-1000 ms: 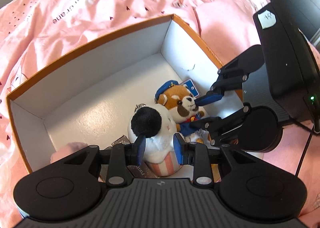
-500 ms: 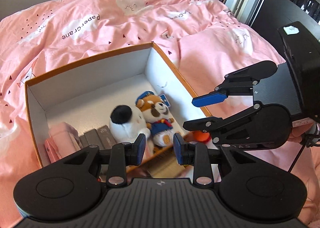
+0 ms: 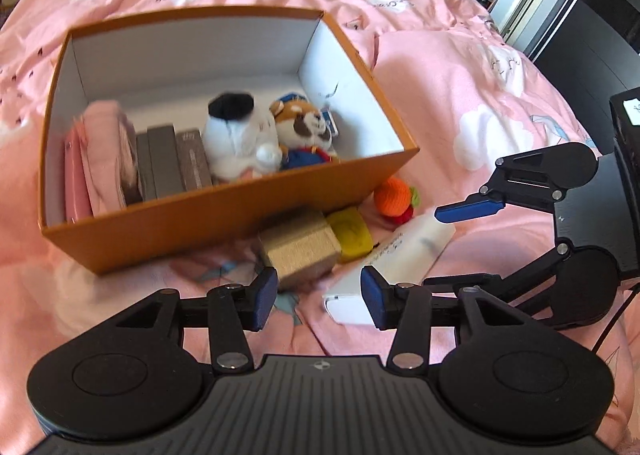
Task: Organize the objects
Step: 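Withdraw both open tools from the orange box, then reach the right tool to the white glasses box and close on it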
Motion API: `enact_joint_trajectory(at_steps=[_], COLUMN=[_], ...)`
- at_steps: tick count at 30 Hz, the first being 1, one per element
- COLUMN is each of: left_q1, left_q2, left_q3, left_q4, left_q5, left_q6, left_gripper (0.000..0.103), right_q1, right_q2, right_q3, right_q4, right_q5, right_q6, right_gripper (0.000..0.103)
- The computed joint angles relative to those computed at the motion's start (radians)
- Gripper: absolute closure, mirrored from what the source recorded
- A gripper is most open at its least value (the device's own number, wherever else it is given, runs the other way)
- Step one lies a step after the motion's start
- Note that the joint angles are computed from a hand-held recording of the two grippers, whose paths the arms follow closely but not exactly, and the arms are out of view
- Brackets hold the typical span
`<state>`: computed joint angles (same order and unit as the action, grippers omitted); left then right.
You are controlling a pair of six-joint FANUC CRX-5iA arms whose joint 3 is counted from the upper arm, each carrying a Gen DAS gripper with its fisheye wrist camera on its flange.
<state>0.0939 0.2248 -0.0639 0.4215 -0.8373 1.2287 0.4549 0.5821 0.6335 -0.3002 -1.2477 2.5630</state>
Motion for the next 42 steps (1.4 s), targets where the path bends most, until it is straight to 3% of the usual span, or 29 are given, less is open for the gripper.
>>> enact_joint_trajectory(at_steps=[11,23,32,36,42], left_q1=[-0.028,0.002,0.032,0.050,0.088], left_q2=[0.013,-0.019,-0.111,-0.146,-0.189], left_q3=[-0.006,-0.031,-0.101,-0.108,-0.153], left_q4=[-0.070,-0.056,-0.022,-0.058,-0.051], left_q5=[-0.004,-0.002,0.015,-0.009,0.000], left_q6=[0.055,0.079,0.057,0.109,0.145], left_gripper=[0.048,0.048,0.048,0.048,0.048], right_q1=[0.026,0.053,0.073,0.112,0.179], right_q2=[0.020,-0.043,-0.074,-0.120,-0.162], right_q3=[-0.065,-0.137,-0.060,-0.142,-0.288], right_q4=[0.045,0.035,-0.008,-0.004,0.042], right_q5=[0.088,0.139,0.014,0.085,0.252], right_q6=[0.073,0.340,0.428,0.444,0.345], right_gripper=[0.041,0.068,0.074,0.074,0.073])
